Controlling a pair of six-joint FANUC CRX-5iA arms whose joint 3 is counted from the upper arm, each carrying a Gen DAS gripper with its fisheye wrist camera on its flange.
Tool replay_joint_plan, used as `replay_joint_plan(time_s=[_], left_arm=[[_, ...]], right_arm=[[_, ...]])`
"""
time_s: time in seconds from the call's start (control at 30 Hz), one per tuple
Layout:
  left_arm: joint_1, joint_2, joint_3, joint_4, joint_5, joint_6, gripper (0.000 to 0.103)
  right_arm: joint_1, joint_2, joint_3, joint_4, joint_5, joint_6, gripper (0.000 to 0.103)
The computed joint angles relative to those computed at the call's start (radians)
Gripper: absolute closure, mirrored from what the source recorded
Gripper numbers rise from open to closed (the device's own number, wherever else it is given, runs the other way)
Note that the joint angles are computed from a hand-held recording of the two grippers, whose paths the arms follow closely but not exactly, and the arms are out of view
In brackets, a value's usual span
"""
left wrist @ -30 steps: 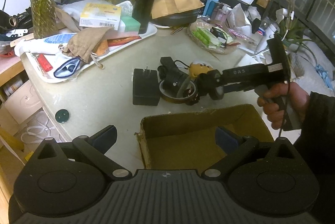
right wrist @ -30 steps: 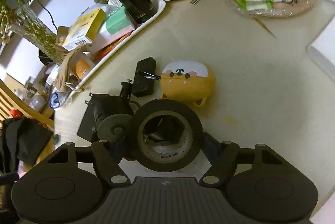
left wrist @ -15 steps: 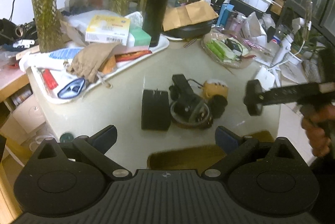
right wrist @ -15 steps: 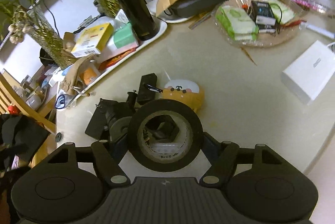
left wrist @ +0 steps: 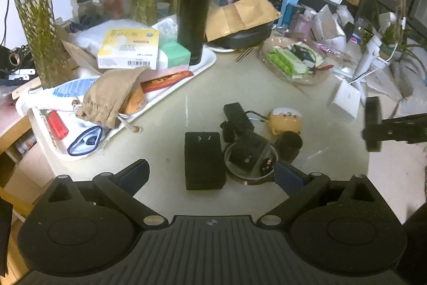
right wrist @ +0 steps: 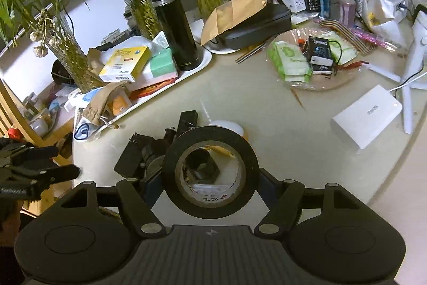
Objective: Organize rigid objects
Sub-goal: 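Grasp the black power adapter with the left tool while the right tool lifts the tape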
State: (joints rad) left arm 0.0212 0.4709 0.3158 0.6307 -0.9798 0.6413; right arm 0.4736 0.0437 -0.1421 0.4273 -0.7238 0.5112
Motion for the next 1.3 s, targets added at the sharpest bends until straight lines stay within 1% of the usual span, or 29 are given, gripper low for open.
replay_joint_plan(time_s=[0.1, 0.13, 0.17, 0.2, 0.33, 0.43, 0.47, 0.6, 0.8, 1.03, 1.2, 1.27, 1.3], left_arm=[[-0.004, 0.011, 0.009, -0.020, 0.014, 0.000, 0.002], [-0.006, 0.014, 0.009, -0.026, 0.021, -0.005, 0.008], [-0.008, 0.018, 0.015, -0.042, 0.024, -0.003, 0.011], [-0.011, 0.025, 0.030, -0.071, 0.021, 0.011, 0.011], [-0.017, 0.050, 0.058, -0.118, 0.014, 0.037, 0.012], [-0.020, 0.069, 0.075, -0.130, 0.004, 0.042, 0.012], [-0.022, 0.078, 0.088, -0.140, -0.002, 0.048, 0.013], [-0.033, 0.127, 0.163, -0.175, -0.046, 0.100, 0.014], [-0.060, 0.178, 0.239, -0.222, -0.076, 0.141, 0.015], [-0.079, 0.231, 0.324, -0.271, -0.127, 0.185, 0.022], [-0.093, 0.277, 0.398, -0.311, -0.177, 0.213, 0.032], [-0.098, 0.294, 0.427, -0.325, -0.199, 0.227, 0.043], [-0.101, 0.303, 0.444, -0.334, -0.211, 0.238, 0.048]], right_arm=[[0.017, -0.008, -0.017, 0.039, -0.015, -0.015, 0.028], [0.025, -0.009, -0.021, 0.058, -0.025, -0.021, 0.028], [0.032, -0.011, -0.028, 0.075, -0.030, -0.027, 0.028], [0.038, -0.014, -0.035, 0.087, -0.031, -0.030, 0.028], [0.049, -0.026, -0.052, 0.094, -0.024, -0.039, 0.028], [0.055, -0.035, -0.067, 0.097, -0.016, -0.050, 0.028], [0.055, -0.037, -0.071, 0.096, -0.011, -0.054, 0.028], [0.056, -0.042, -0.081, 0.096, -0.003, -0.072, 0.028], [0.053, -0.043, -0.084, 0.078, 0.003, -0.073, 0.028], [0.056, -0.040, -0.083, 0.084, -0.002, -0.062, 0.028], [0.053, -0.039, -0.085, 0.078, 0.003, -0.062, 0.028], [0.055, -0.037, -0.085, 0.079, 0.003, -0.064, 0.028], [0.054, -0.037, -0.085, 0.074, 0.006, -0.061, 0.028]])
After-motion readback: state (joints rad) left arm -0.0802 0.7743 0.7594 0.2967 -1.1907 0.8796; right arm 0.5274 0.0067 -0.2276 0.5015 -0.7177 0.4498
